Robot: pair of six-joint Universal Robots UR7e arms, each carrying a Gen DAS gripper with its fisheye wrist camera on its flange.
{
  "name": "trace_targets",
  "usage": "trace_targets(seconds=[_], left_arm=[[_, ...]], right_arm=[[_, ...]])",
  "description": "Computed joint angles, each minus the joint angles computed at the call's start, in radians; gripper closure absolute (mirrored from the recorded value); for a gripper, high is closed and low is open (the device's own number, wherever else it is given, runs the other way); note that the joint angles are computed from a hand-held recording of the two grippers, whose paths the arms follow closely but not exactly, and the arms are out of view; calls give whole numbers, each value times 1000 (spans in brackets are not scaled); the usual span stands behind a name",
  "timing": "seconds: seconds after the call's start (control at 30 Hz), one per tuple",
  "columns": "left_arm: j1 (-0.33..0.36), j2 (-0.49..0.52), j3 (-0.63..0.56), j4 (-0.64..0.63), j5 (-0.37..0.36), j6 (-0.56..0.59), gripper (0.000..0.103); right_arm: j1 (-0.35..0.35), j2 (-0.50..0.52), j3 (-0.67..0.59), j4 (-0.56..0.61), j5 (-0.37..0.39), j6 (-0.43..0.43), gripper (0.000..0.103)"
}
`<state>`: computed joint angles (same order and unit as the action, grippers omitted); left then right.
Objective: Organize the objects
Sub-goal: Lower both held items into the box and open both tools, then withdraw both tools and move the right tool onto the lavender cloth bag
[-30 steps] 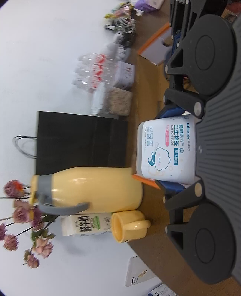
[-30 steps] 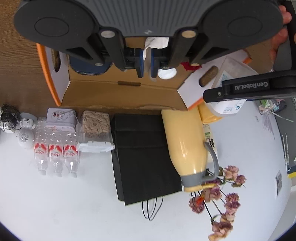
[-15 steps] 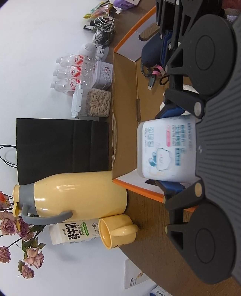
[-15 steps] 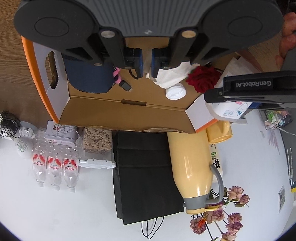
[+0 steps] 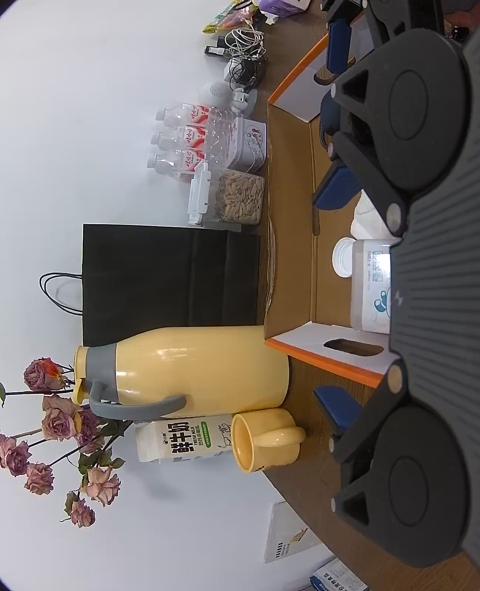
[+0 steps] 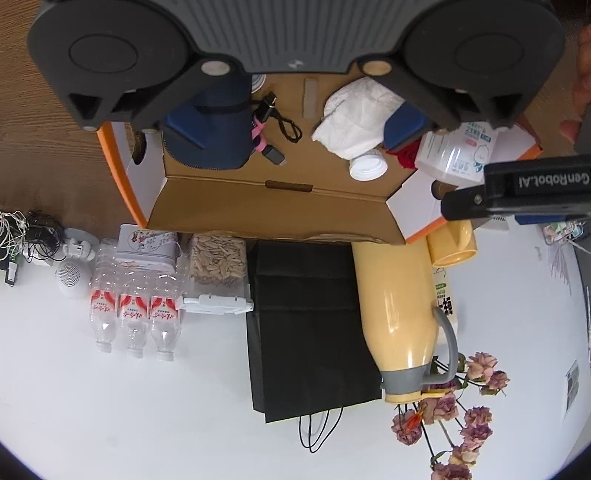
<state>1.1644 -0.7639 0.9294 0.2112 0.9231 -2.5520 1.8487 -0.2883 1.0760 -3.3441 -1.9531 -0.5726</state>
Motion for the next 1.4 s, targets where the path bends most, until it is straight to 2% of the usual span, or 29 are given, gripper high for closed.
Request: trace_targets(seconds=[0.3, 0.6, 1.4], left_arm=[[-2, -20, 27, -24, 8, -9, 0], [-19, -93, 119, -76, 24, -5, 0], [-44, -307, 369, -87, -105, -22, 0]], right_arm=[[2, -13, 19, -19, -4, -1, 0], [17, -64, 101, -85, 16, -16, 0], [53, -233, 442, -267, -59, -40, 0]])
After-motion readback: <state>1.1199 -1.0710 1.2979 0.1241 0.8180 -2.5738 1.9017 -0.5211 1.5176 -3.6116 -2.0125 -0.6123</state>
